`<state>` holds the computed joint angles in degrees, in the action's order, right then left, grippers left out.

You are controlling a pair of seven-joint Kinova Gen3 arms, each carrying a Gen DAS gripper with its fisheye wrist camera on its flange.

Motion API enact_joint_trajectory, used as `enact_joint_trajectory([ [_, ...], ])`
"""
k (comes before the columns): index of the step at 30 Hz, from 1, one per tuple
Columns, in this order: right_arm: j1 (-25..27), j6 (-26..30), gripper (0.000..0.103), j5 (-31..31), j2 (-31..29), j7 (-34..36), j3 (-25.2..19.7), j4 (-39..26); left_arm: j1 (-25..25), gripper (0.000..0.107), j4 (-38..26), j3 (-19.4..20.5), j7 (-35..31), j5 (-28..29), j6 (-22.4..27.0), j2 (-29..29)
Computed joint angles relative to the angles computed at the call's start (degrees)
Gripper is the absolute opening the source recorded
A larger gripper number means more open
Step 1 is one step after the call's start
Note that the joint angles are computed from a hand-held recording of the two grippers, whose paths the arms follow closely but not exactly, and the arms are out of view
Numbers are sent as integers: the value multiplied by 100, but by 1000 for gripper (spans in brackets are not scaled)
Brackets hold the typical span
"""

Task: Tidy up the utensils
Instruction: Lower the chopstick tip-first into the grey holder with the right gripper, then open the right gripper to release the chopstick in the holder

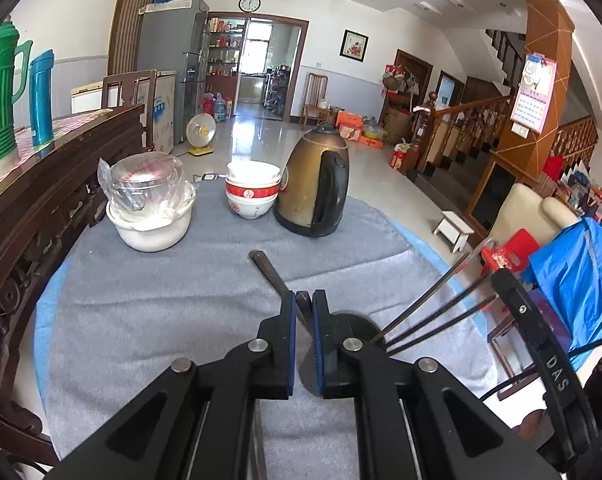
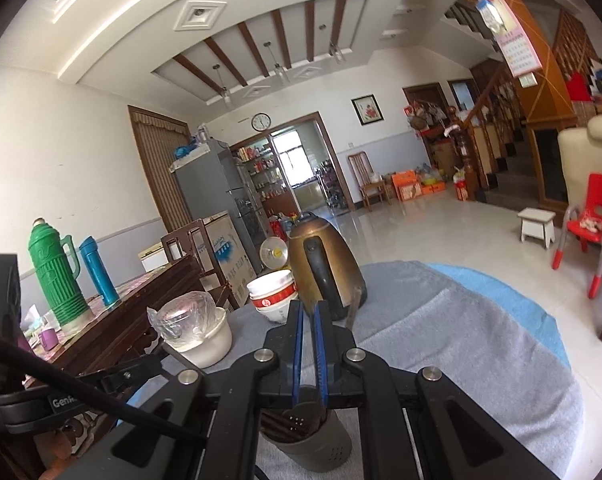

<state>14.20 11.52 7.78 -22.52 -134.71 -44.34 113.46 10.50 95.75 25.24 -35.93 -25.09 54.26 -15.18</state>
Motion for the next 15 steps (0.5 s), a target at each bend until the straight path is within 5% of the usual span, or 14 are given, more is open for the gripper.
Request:
enact_joint_trajectory([
  [10, -818, -23, 14, -194, 159, -21, 767, 188, 130, 9, 61, 77, -15, -142, 293, 92],
  [12, -954, -88, 24, -238, 138, -31, 899, 258, 197, 11, 101, -39, -75, -29, 275, 76],
  [15, -963, -329, 65, -361, -9, -77, 981, 450, 195, 35, 110, 39, 2, -100, 392, 69],
])
